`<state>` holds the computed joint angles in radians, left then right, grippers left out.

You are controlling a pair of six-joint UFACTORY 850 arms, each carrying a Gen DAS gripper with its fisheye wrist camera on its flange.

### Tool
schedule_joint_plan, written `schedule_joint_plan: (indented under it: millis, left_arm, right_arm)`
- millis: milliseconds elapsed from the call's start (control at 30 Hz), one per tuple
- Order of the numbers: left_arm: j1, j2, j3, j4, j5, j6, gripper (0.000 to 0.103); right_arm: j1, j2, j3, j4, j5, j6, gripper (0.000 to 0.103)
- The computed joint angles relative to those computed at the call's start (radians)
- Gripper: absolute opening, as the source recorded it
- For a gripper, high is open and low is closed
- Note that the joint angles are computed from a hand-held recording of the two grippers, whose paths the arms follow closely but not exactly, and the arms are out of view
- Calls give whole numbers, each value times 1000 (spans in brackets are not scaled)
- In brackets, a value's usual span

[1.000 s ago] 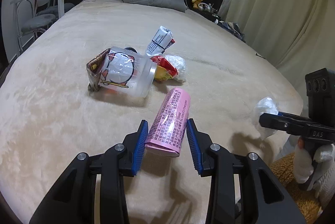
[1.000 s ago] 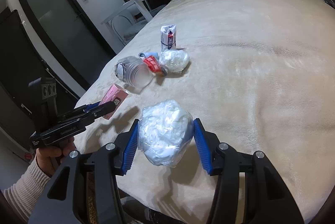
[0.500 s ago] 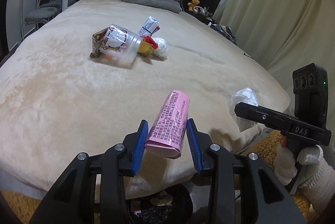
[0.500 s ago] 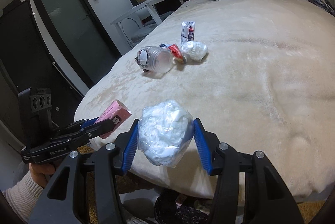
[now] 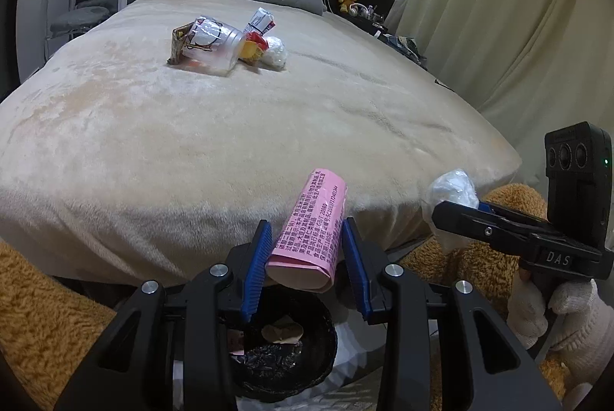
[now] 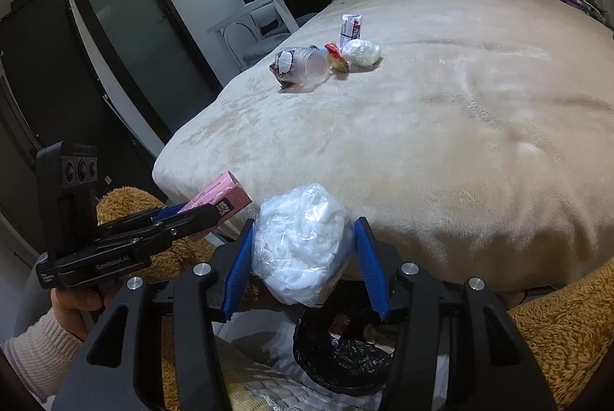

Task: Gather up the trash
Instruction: 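Carry the pink tube and white bag down over the black bin, then open both tools to drop the pink tube and white bag into the bin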

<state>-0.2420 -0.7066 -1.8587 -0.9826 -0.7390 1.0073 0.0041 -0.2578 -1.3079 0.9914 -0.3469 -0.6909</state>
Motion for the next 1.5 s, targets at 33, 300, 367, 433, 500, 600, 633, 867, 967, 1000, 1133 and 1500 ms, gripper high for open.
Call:
schedule_joint_plan:
  millis: [33, 300, 367, 433, 500, 600, 633, 867, 967, 1000, 1133, 1500]
  left_arm:
    - [-2, 12, 22, -2, -1, 8, 37]
    - [-23, 14, 45, 127, -51, -78, 37]
    - [-30, -9, 18, 187, -78, -134, 37]
    - [-39, -29, -5, 247, -98, -182, 37]
    - [-46, -46, -27, 291, -120, -214, 37]
    - [-56, -66, -49, 351, -143, -255, 37]
    - [-58, -74, -57, 368, -155, -270, 37]
    - [-77, -164, -171, 508, -259, -405, 37]
    - [-80, -189, -201, 532, -293, -417, 37]
    - [-82, -196, -210, 538, -304, -421, 37]
    - [-89, -225, -245, 566, -347, -439, 39]
    - [-99, -242, -270, 586, -353, -466, 74]
  right_arm:
    - [0, 1, 3, 3, -5, 4, 52]
    - [-11, -34, -11, -121, -87, 205, 52]
    - [-12, -50, -27, -185, -111, 279, 52]
    - [-15, -70, -43, -217, -148, 324, 52]
    - [-14, -83, -53, -252, -163, 368, 52]
    - [-16, -106, -71, -275, -198, 404, 52]
    - [-17, -115, -78, -288, -210, 421, 52]
    - [-26, -186, -136, -318, -299, 492, 52]
    - [-26, -202, -152, -322, -326, 505, 53]
    - [-26, -207, -156, -317, -331, 505, 53]
    - [-34, -219, -163, -291, -345, 504, 54]
    - [-42, -240, -180, -259, -359, 525, 70]
